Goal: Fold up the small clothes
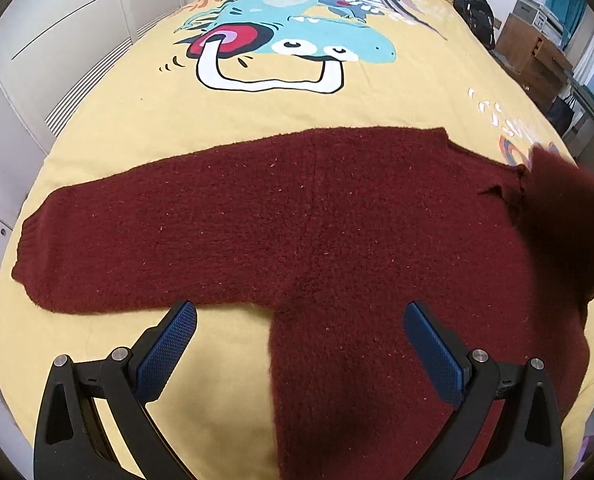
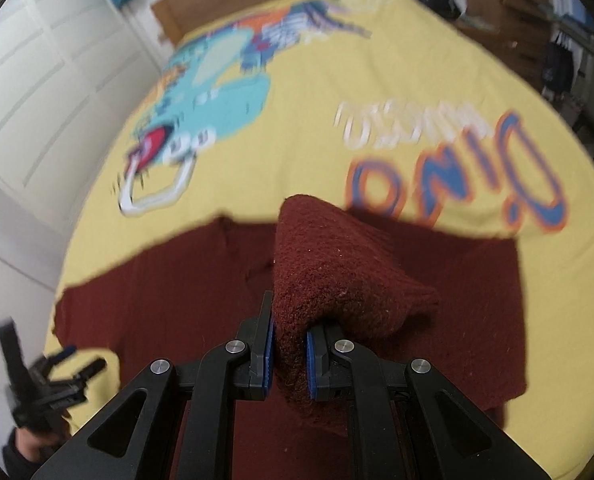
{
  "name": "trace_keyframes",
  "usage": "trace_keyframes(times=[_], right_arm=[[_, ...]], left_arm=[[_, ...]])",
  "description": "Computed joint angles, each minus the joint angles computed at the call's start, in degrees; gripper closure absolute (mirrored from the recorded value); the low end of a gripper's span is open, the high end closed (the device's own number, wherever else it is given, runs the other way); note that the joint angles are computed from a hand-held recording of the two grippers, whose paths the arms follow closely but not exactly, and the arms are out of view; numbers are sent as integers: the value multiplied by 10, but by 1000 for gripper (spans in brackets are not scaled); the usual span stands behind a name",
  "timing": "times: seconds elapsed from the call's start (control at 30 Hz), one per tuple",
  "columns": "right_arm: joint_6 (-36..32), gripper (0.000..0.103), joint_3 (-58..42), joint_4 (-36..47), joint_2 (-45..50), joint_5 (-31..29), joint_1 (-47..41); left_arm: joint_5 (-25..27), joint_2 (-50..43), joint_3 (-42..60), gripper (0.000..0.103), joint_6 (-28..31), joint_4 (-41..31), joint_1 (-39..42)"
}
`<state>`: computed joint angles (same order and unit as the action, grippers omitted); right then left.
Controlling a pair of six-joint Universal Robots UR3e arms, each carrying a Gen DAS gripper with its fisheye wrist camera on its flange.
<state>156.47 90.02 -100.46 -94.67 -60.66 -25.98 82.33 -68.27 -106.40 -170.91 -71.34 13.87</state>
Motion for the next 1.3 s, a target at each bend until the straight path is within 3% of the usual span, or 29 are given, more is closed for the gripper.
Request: trace_keyframes(times=[0.3,0.6,0.7,0.77,0.8,0.83,1.0,1.1,1.2,1.3], right_arm=[[2,90,164,-99,7,-81,78],[-6,86,187,-118,10,-104,91],[-15,74,160,-73,-7,-104,82],[-32,39,157,-57,-28,-109,70],[-37,33,156,-53,-34,-116,66],[-46,27,158,-49,-43,-126,59],[-109,23,188,-39,-82,-152,0],[-173,23,209,15,-122,-111,-93],[-215,23,230,25,-163,-108,-174],[-251,23,228,27,-168,-108,-253]], left_arm=[[15,-19,-21,1,0,14,-32],[24,-19,-20,1,2,6,-36],[22,-17,-17,1,3,1,-37],[18,-17,-14,1,7,-2,-40],[18,-17,-13,1,8,-3,-43],[20,-19,-11,1,7,-1,-48],[28,-25,-7,1,-2,0,-71],[37,-35,-3,1,-4,2,-85],[60,-55,11,1,-16,10,-113],[50,-79,36,1,-25,13,-139]])
